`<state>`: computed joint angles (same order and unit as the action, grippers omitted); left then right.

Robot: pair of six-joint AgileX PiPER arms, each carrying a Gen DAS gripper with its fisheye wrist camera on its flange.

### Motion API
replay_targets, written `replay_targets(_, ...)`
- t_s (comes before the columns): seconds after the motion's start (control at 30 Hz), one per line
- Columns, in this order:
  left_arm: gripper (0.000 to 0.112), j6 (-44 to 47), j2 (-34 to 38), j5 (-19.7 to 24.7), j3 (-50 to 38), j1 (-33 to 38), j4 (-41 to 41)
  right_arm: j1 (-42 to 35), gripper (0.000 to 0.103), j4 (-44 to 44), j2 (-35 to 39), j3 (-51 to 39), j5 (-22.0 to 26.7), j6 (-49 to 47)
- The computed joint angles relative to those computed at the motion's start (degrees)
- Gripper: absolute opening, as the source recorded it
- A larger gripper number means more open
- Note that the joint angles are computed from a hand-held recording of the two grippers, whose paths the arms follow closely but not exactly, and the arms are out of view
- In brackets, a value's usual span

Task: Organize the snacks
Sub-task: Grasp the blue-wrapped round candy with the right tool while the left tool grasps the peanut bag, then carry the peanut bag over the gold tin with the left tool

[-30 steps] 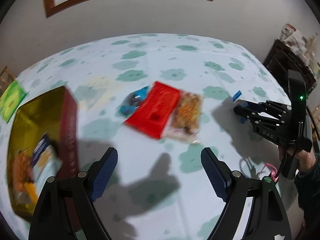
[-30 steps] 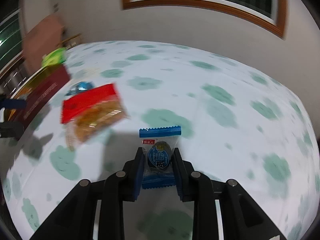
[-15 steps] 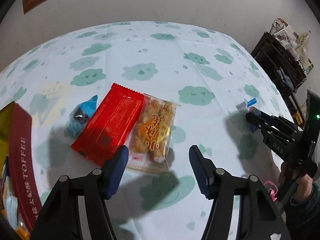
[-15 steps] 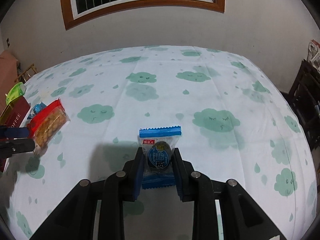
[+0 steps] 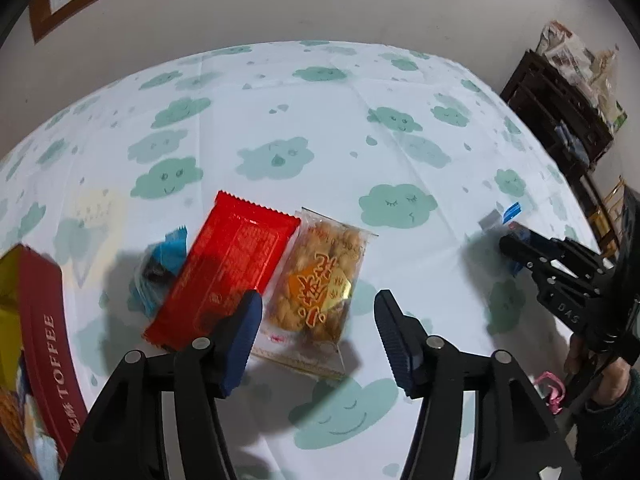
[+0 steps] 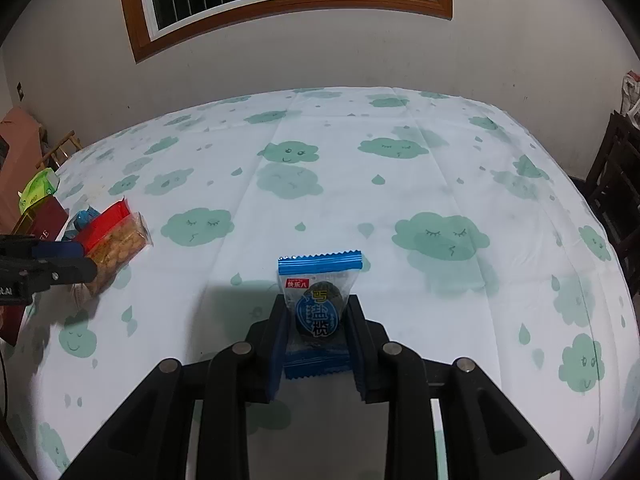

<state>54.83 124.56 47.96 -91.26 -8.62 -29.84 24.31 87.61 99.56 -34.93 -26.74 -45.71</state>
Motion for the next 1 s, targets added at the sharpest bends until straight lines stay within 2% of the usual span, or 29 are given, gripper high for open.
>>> replay_targets(0.2, 0.053, -1.9, 2.9, 2.1, -3.8, -1.5, 1.8, -0.3, 0.028, -0.6, -0.1, 0.1, 0.3, 0.5)
replay_targets(0.4, 0.040, -3.6, 4.2, 1.5, -5.0, -3.8, 4.7, -0.3, 0.029, -0.5, -0.1, 0.1, 0.2, 0.4)
replay_targets(0.53, 0.033, -3.6, 3.3, -1.1, -2.8, -4.3, 5.2, -0.2, 0.029, -0.5, 0.0, 0.1, 0.2, 0.3)
replay_targets(0.67, 0.033, -3.6, 2.6, 0.0, -2.1, -3.8, 4.9, -0.2, 0.029, -0.4, 0.0, 0.1, 0.1, 0.2)
replay_targets(1.0, 0.033, -2.5, -2.7, -1.9, 4.4, -1.4, 4.5, 1.2, 0.029, 5.2, 1.1, -1.7, -1.8, -5.6)
